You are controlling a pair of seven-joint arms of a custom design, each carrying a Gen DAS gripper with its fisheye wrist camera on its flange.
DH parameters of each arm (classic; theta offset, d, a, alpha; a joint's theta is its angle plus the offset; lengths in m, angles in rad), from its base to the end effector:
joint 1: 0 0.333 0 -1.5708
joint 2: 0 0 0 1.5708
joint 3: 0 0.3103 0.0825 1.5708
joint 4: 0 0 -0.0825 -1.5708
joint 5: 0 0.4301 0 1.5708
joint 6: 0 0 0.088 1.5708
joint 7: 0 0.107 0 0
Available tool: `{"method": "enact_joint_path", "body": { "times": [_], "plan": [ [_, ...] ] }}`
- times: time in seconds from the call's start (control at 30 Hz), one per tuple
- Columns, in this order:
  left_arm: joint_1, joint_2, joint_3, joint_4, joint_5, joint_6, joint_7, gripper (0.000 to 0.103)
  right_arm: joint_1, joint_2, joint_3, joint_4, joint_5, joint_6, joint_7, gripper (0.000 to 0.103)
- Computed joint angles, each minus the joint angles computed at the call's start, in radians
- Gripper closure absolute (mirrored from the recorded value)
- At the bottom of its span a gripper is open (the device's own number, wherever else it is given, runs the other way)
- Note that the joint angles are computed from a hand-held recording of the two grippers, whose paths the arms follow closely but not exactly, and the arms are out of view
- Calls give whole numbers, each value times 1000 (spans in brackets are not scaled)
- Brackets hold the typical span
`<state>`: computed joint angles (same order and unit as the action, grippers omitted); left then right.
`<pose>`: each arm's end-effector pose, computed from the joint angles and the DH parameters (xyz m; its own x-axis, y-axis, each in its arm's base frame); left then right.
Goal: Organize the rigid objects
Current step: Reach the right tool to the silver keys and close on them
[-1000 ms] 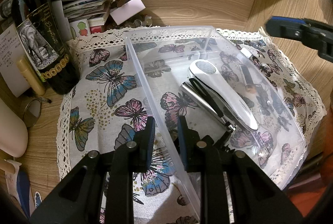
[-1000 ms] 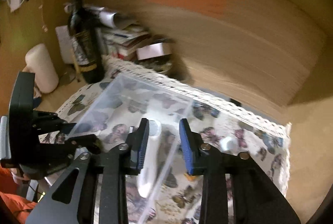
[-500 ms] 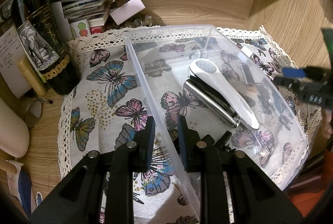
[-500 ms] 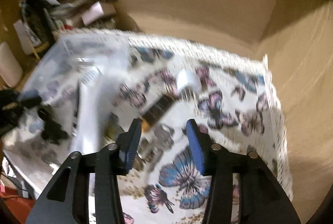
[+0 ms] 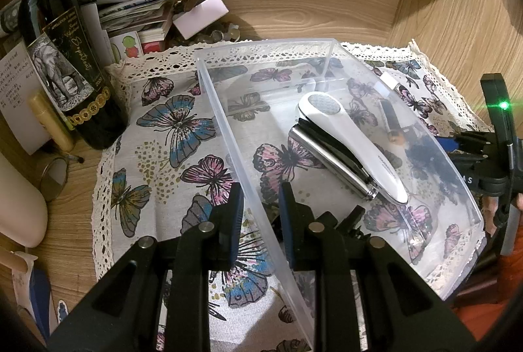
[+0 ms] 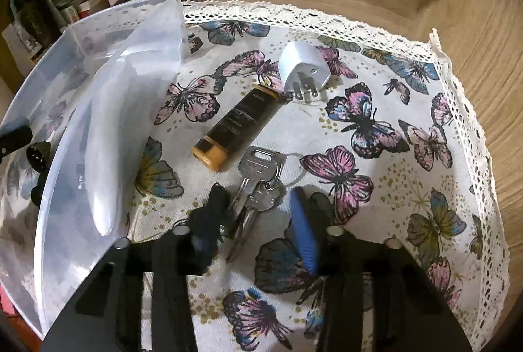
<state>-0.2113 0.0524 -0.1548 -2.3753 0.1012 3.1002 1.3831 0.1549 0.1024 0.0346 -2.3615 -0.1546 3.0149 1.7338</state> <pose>0.5365 -0.2146 0.3388 -0.2907 -0.9550 0.0587 -0.7598 0.1931 -0.6208 0.5656 0.1200 0.3043 0.1701 -0.9854 0.0080 -0.8380 -0.1489 -0.5250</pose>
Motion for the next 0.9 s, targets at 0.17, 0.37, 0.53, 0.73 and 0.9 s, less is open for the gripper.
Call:
{"method": "enact_joint_path", "body": {
  "times": [0.17,0.37,0.53,0.73,0.9],
  "plan": [
    [2,0,-4,0,-12,0,12,81,10,-12,-16,-6,-56,-2,50,82],
    [2,1,-2,1,-13,-1,14,81,-1,-41,-12,-20,-48,9,56,95],
    [1,1,-2,1,-17,-1,18,81,11,-77,-46,-33,-246,18,222,98],
    [1,1,-1,1,-13,-1,15,81,-8,-97,-46,-35,-350,30,314,98],
    [0,1,0,1,-8,-2,10,81,-30,-115,-46,-42,-451,33,415,98]
  ]
}}
